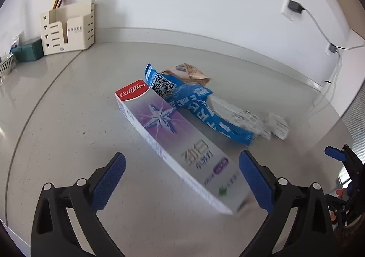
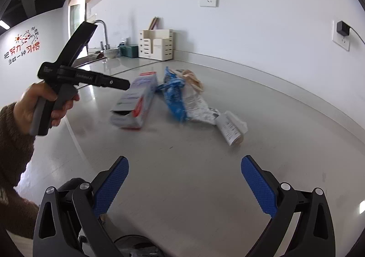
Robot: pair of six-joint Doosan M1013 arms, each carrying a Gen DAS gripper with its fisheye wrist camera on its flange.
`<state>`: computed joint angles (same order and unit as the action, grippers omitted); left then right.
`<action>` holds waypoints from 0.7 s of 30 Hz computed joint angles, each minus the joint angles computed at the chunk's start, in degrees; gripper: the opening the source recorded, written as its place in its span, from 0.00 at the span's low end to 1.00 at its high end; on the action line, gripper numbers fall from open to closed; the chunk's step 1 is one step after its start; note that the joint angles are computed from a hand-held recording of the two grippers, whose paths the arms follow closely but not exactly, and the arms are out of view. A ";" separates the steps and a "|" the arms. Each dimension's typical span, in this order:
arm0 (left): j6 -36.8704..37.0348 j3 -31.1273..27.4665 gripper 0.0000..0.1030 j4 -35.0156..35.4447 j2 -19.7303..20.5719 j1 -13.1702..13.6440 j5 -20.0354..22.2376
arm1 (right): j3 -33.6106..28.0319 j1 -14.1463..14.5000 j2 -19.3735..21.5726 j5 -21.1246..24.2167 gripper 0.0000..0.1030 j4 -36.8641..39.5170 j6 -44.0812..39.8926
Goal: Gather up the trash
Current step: 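Grasp the Colgate toothpaste box with the left gripper while the right gripper grasps the white paper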
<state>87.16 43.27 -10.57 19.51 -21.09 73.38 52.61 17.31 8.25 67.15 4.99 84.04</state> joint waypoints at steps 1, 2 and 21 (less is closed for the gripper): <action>-1.21 -1.30 0.96 1.48 0.93 -0.44 0.78 | -1.03 -0.34 0.89 0.24 0.97 -0.53 0.13; -2.09 -2.08 0.96 3.34 1.55 -0.90 1.28 | -2.46 -0.50 2.01 1.03 0.97 -2.12 1.00; -2.82 -2.77 0.51 5.74 2.79 -1.39 2.21 | -24.66 -7.46 17.79 21.70 0.58 10.15 2.54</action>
